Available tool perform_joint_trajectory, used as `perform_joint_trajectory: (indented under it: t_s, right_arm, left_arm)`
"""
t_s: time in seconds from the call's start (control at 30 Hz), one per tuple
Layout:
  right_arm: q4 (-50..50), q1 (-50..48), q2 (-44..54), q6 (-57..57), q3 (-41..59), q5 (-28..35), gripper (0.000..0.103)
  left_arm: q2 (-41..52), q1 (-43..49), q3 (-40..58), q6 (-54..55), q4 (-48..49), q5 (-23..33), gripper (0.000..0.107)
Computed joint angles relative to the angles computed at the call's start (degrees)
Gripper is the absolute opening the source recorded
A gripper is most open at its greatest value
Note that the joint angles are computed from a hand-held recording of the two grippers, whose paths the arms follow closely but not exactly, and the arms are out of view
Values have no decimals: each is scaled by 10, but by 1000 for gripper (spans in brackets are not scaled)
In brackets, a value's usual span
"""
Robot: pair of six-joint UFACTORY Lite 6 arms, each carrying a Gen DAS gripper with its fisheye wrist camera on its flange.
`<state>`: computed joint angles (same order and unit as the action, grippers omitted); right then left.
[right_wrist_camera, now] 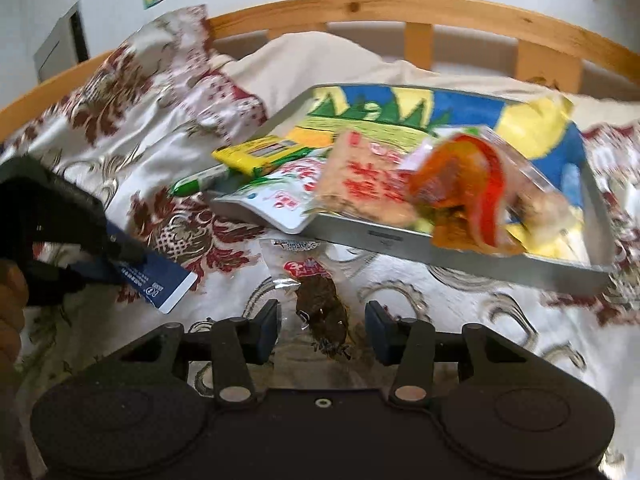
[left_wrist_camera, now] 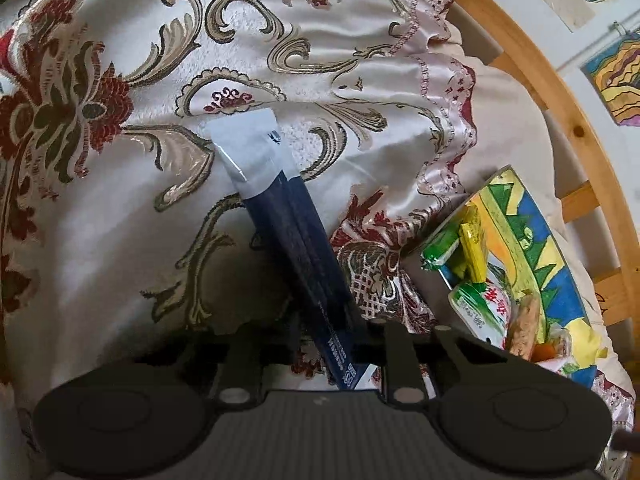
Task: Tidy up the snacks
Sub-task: 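Close left tool around the blue tube box and lift it, then carry blue tube box with left tool over the tray and lower it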
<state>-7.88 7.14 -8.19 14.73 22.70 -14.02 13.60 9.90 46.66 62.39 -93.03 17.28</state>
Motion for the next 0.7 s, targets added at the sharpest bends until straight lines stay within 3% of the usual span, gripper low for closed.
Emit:
perform_joint_trajectory:
  t_s: [0.13, 0.33, 0.7]
  right_arm:
    - [-11, -3, -30, 25, -19, 5, 48]
    - [85, 28, -38, -84, -28, -13, 48]
    - [388, 124, -57, -420, -49, -96, 46]
  left_arm:
    - [-29, -1, -26, 69, -58, 1, 17]
    - [-45, -6, -38, 111, -83, 11, 13]
    - [-129, -26, -96, 255, -192, 44, 7]
